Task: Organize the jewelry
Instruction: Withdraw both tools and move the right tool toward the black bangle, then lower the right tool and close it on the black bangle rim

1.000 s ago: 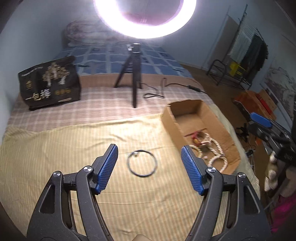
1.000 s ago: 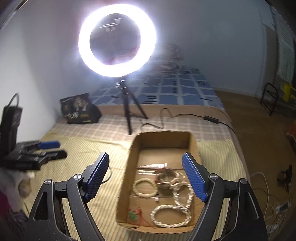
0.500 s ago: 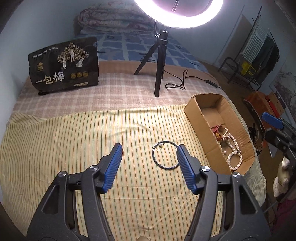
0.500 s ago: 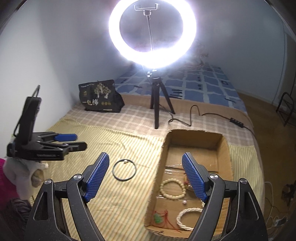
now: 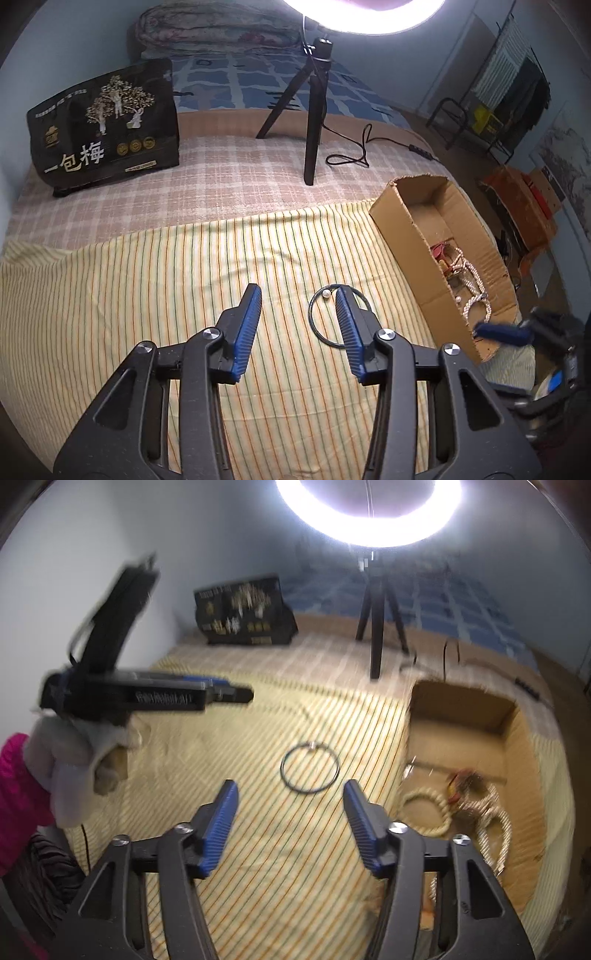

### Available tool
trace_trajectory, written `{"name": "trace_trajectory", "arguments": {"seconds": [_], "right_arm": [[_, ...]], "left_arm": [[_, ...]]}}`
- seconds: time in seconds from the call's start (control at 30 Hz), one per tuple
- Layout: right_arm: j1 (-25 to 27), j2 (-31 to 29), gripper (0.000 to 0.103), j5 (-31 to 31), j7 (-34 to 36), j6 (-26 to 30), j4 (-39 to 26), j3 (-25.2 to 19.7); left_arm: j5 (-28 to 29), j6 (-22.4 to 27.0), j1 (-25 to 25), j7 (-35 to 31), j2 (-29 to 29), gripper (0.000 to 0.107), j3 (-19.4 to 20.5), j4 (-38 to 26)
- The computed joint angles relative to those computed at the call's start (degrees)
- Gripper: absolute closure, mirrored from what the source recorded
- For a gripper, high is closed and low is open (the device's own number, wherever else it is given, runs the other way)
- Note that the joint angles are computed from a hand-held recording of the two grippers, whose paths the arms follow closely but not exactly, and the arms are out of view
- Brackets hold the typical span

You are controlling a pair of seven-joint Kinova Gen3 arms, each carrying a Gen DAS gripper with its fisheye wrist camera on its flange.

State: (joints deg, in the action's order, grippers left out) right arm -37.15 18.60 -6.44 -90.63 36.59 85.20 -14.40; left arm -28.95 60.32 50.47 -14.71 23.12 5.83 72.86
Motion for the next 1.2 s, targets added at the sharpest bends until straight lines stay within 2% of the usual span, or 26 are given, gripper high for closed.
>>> {"name": "trace_trajectory", "arguments": {"seconds": [0.03,0.13,0.27,0.87,1.2], "right_arm": [[-0.32,1.08,0.061,-0.45,-1.19,1.11,-0.85,0.10],[-1.71,3.86,0.064,-1.14,-5.19,4.25,-3.66,1.45],[-5.54,7.02,0.073,3.90,-12.21,6.53,-6.92,4.14],[-10.12,14.97,0.076,12.34,-22.35,13.66,-16.47,7.20],[-10.31,17.64,0.082,13.08,-24.20,15.41,-19.08,7.53]], "left_arm": [[0.30,-0.34,-0.37,-0.53,0.01,0.065,0.17,0.20],[0.98,-1.18,-1.03,-1.56,-0.18,0.065,0.33,0.96],[1.36,-2.42,-1.54,-1.55,-1.05,0.065,0.26,2.23],[1.12,-4.37,-2.55,0.71,-2.68,0.065,0.60,4.58],[1.07,-4.10,-2.56,0.56,-2.42,0.065,0.73,4.19]]}}
